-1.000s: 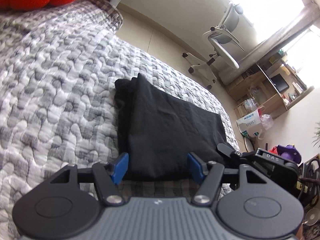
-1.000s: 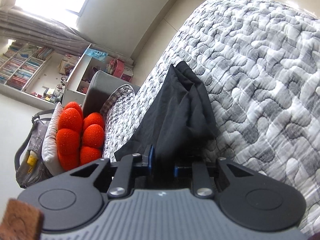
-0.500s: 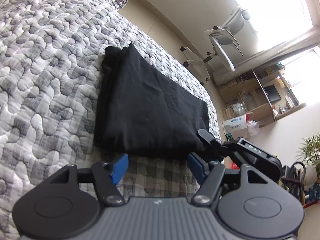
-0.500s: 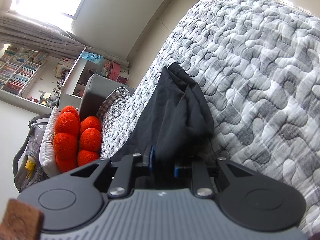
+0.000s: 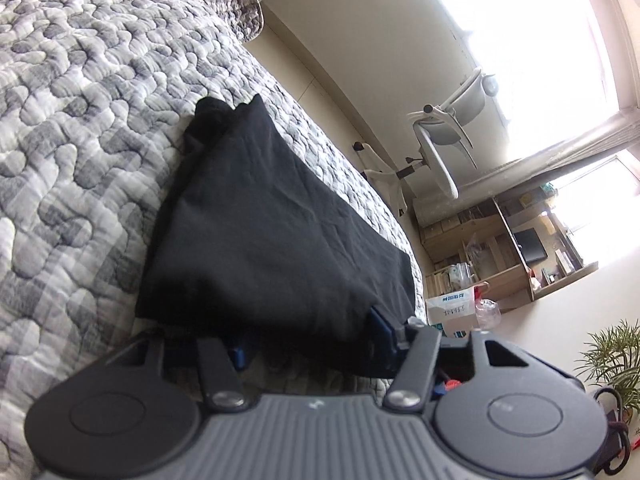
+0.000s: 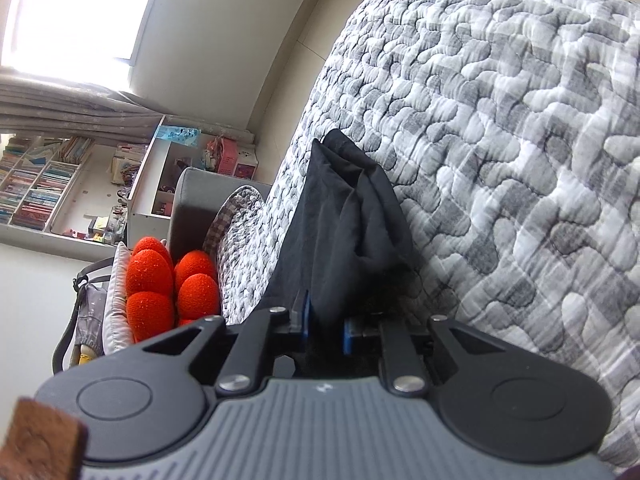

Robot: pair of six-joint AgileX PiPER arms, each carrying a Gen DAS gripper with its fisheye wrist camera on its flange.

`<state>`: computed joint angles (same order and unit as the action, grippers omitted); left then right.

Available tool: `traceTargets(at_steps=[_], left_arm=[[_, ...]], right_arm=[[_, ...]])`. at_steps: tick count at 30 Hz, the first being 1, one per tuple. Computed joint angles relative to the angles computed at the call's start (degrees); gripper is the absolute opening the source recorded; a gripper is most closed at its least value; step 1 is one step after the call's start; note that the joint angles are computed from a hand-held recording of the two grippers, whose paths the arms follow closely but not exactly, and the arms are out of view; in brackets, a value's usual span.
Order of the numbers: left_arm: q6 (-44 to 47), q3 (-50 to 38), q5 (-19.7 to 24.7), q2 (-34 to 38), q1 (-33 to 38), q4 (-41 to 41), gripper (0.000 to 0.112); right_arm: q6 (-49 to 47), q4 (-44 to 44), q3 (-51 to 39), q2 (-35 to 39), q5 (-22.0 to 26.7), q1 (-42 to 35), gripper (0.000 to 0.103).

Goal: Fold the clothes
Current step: 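Lift the folded shirt off the bed with both grippers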

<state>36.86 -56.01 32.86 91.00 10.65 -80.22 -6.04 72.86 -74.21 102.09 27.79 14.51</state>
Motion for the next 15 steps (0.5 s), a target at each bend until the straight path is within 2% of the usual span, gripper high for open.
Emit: traceTargets(at_steps=[7,10,12,15], left_arm=[[1.14,1.79,-0.17,-2.53,3.17,-1.32,0.04],[2.86,1.94,0.2,-3.31,4.11,-2.16,0.04],[0.56,0.82,1.51,-2.31,4.94,-0.3,0.044],[-1.3,1.08,1.14,-1.68,6.49,0.56,0.045]], right_arm=[[0.34,-0.79,-0.06,-0.02,0.61,-0.43,0.017],[0.97,-1.33,-0.27,0.01,0.37,-0.31,0.017],[1.46,-1.72,-0.39,0.09,0.2,-0.2,0.017],[2.97,-2.97,-0.41,0.34,-0.01,-0.08,0.017]])
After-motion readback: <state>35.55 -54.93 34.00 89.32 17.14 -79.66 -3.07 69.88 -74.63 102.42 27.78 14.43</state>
